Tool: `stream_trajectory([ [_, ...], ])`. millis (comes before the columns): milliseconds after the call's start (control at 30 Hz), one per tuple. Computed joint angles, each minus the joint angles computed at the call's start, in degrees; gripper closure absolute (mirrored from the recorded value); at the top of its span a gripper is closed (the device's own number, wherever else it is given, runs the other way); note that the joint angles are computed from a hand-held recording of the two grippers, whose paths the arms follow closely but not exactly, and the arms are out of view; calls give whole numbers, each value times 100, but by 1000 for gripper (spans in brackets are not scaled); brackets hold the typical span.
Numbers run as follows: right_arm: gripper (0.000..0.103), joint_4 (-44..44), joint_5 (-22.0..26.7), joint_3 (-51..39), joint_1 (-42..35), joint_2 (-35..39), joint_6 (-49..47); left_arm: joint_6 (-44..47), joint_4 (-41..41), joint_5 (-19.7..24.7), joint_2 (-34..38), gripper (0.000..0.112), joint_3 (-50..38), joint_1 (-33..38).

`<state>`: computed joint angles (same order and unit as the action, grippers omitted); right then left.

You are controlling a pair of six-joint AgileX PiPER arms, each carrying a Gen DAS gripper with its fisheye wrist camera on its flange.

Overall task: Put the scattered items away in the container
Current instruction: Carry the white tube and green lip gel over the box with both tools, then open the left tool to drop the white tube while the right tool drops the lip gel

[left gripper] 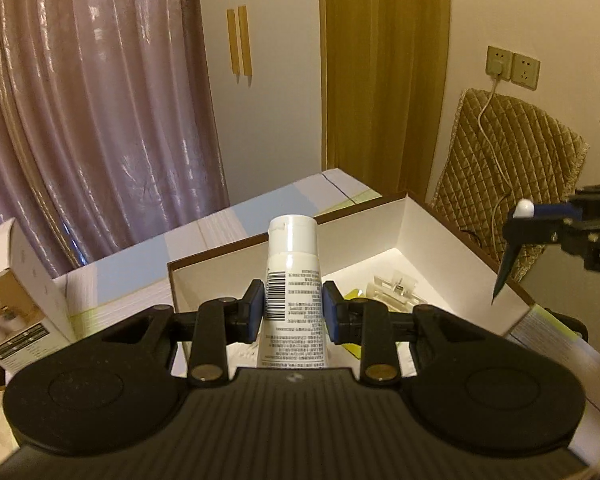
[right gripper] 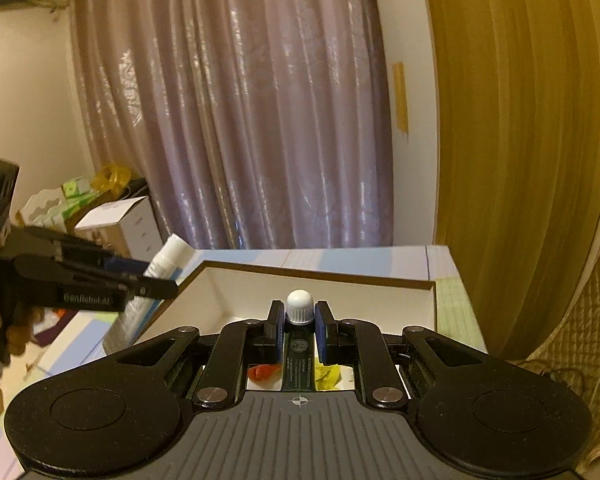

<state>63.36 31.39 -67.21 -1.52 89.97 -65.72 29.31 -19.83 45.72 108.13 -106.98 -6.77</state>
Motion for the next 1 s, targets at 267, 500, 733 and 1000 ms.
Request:
stream_trajectory([
  [267,85,-636,32,-493,30,737,780,39,160,416,967,86,-972,-69],
  [500,85,-709,75,-337,-74,922,774,-243,686,222,1232,86,-827,-77],
  [733,85,-850,163,-369,-44,1009,867,-813,1262,-17,1207,86,-389,-223],
  [1000,85,-923,170,-395,-27,1091,954,-1481,1750,319,1355,86,-512,-257],
])
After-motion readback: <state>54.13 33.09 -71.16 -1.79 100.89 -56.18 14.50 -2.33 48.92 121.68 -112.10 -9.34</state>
